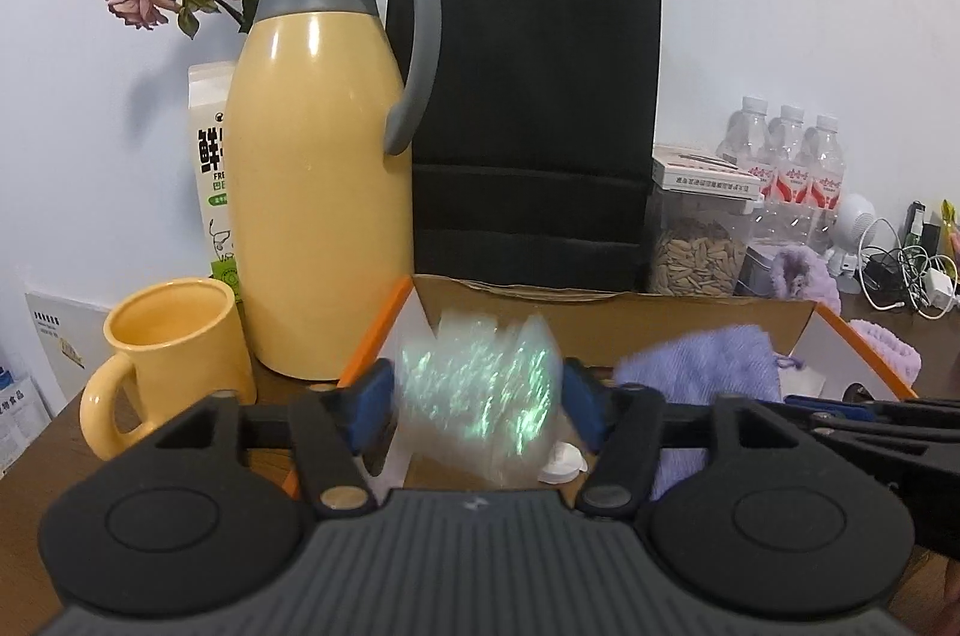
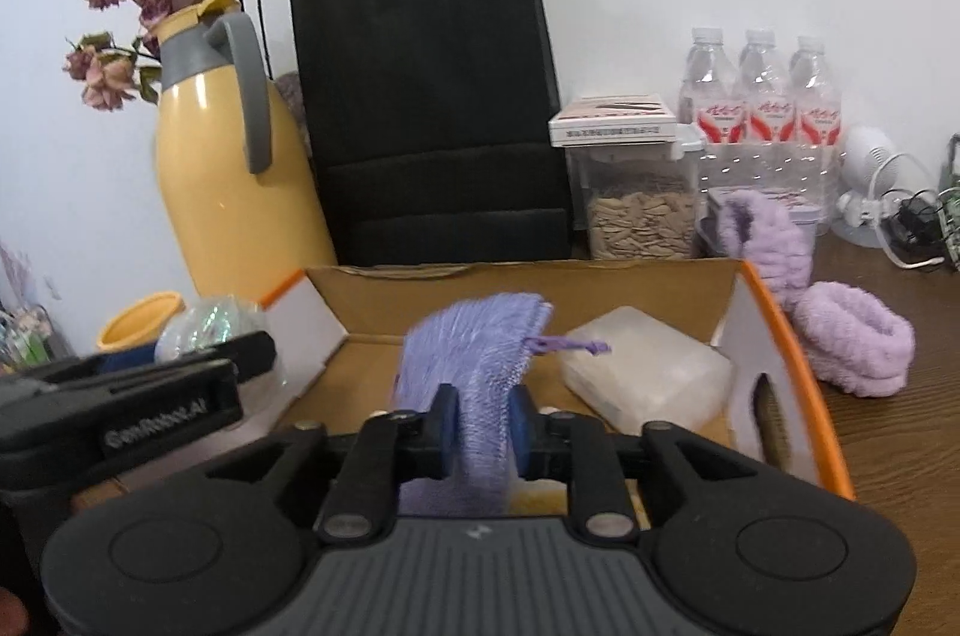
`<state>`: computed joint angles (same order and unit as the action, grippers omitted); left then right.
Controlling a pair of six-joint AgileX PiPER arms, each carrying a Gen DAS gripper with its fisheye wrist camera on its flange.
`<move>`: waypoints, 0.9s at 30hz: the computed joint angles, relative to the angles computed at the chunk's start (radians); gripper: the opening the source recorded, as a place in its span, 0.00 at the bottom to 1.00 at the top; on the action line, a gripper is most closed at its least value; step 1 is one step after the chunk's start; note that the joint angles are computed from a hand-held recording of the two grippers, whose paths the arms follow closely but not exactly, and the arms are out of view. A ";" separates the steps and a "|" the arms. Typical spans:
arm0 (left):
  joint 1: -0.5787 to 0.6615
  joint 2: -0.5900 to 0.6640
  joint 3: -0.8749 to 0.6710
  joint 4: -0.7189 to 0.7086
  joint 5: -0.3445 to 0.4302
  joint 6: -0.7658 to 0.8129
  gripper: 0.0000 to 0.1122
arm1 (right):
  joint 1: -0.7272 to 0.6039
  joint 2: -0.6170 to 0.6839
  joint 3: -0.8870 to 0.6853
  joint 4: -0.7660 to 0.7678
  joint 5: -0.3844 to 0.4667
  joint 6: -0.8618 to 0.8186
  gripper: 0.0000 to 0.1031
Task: Organize objects
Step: 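Carry the purple bag and plastic bag into the box and open both grippers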
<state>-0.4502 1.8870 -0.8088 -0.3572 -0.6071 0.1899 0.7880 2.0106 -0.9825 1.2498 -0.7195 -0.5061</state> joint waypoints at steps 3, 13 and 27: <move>-0.014 -0.001 0.024 -0.034 -0.062 0.019 0.92 | 0.008 -0.015 0.017 0.036 -0.015 -0.025 0.60; -0.014 -0.035 0.060 -0.054 -0.080 0.011 0.92 | 0.041 -0.031 0.017 0.155 -0.080 -0.124 1.00; 0.012 -0.126 0.186 0.079 -0.108 -0.097 0.92 | 0.112 -0.084 0.087 0.191 -0.154 -0.142 1.00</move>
<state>-0.4378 1.7610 -0.6231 -0.2785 -0.7147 0.0929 0.9004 1.9270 -0.8956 1.4407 -0.8733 -0.6479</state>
